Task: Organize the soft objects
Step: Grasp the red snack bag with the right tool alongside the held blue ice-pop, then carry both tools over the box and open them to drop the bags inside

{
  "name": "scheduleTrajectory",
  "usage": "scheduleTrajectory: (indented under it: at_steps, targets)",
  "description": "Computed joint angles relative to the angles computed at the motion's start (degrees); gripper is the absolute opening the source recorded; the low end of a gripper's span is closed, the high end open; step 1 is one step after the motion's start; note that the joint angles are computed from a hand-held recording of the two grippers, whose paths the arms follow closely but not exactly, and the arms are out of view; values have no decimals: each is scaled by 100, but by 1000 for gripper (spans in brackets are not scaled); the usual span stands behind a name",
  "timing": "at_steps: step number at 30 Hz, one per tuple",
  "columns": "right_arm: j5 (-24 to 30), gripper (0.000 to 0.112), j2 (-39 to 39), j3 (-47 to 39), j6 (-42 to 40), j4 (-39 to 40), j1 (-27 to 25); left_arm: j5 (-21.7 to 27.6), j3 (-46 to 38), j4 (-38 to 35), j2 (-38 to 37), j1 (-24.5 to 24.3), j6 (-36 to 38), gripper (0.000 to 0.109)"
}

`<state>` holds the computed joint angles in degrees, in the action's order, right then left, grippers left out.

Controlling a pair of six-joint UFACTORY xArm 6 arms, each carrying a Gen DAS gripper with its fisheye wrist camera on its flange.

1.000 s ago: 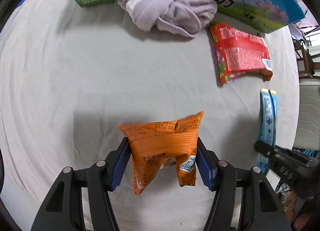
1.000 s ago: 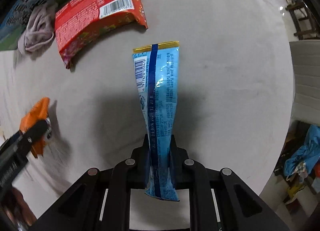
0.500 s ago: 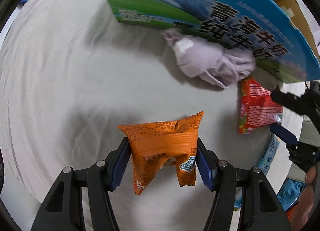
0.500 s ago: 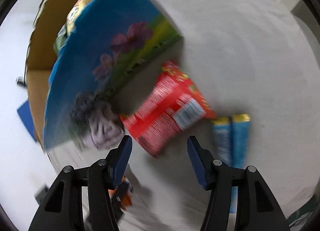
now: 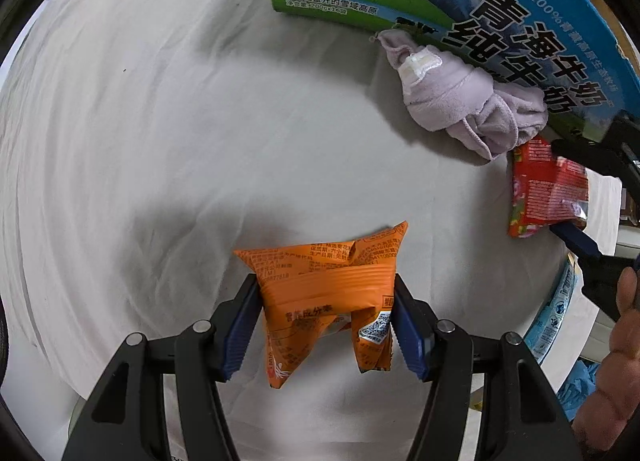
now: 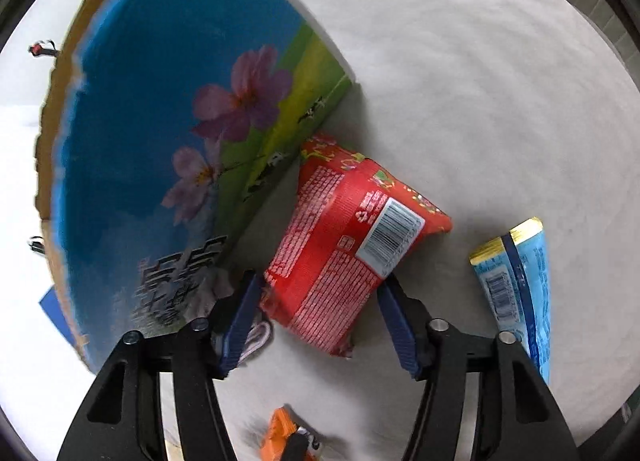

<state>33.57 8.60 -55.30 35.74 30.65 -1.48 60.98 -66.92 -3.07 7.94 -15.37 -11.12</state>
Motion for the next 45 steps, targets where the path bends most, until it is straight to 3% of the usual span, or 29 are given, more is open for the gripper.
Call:
scheduleTrajectory:
  at_steps: [3,5,8,10,12,14,15,17,20,21,28,31,36,40,45]
  targets:
    - [343,64,517,-726,-21,-220,310,276,-532,-40,262,-49,6,60]
    - [980,61,558,-959,-396,-403,230,566,-1098,-73,517,-120,-17,60]
    - [2009,58,588,-1242,-967,-656,73,558,-1207,-162,565,-179,4,60]
    - [2326,59,530,-1315,-1152,-833,6,566,-1224,-217,536,-182,7,60]
    - [2037,60,339,-1167,-1067,-1109,-4,544,-1262,-190,540,-215,-30,60]
    - [1614,69,271,-1024,-1032,-1030,-3,556,-1340,-125,580,-246,-47,60]
    - [1594,75,401,-1135,-890,-982,-12,570,-1414,-96,640,-258,-47,60]
    - [1758,76,790,-1514,-690,-1000,-48,604,-1551,0,738,-304,-71,60]
    - [2161,64,1169,-1997,-556,-1715,94,645,-1685,138,822,-337,-59,60]
    - [2368,55,1263,-2175,-752,-1923,166,681,-1808,133,917,-318,-28,60]
    - [3236,52,1175,-2131,-2101,-2414,601,625,-1776,197,1025,-308,286,60]
    - [3076,53,1050,-1917,-2162,-2536,732,524,-1769,269,1164,-457,240,60]
    - [2699,56,760,-1462,-1595,-2620,1023,348,-1569,388,1183,-523,270,60]
    - [2449,55,-235,-293,-1386,-2770,1157,227,-1427,458,1124,-695,123,60]
    - [2559,49,-346,-330,-1187,-2632,1257,418,-1402,363,754,-827,46,60]
